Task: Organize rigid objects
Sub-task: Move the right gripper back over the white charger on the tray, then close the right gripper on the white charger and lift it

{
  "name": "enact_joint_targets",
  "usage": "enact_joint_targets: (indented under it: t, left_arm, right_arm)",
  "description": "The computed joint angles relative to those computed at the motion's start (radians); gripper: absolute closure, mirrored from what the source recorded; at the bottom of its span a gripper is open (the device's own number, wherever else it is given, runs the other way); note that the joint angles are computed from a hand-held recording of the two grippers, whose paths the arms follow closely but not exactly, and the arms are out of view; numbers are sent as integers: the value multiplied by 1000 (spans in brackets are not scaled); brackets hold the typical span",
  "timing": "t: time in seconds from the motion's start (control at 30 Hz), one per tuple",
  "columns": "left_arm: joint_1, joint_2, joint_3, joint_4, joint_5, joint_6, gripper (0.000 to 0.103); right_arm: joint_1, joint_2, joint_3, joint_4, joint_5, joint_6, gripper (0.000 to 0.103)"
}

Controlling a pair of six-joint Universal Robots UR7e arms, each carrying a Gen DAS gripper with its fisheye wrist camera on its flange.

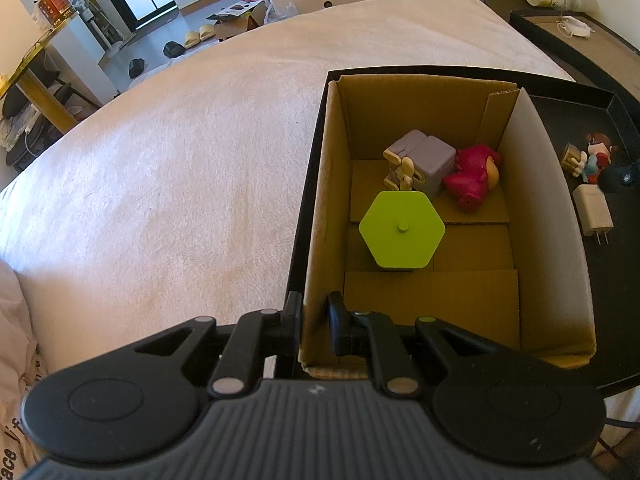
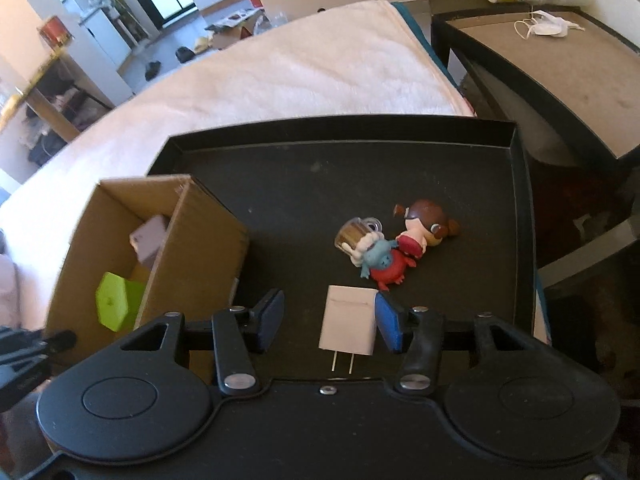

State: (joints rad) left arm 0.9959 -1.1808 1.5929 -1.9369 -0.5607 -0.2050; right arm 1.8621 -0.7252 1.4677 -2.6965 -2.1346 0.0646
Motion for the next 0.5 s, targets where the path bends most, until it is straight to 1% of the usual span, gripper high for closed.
enact_joint_targets:
  t: [0.2,0.3,0.4,0.5]
  left_arm:
    - [-1,2,-2,4,4,4,90]
    - [-1,6,-7,12,4,-5,90]
    - [-2,6,-5,9,6,-6,90]
    - [-2,5,-3,8,4,-3,90]
  right_arm:
    - [17,59,-24,-10,-109,-9,54]
    - [18,72,-26,-17,-124,-13,55]
    - [23,88,-30,-36,-162,-43,55]
    - [17,94,-39,-7,-162,-23,55]
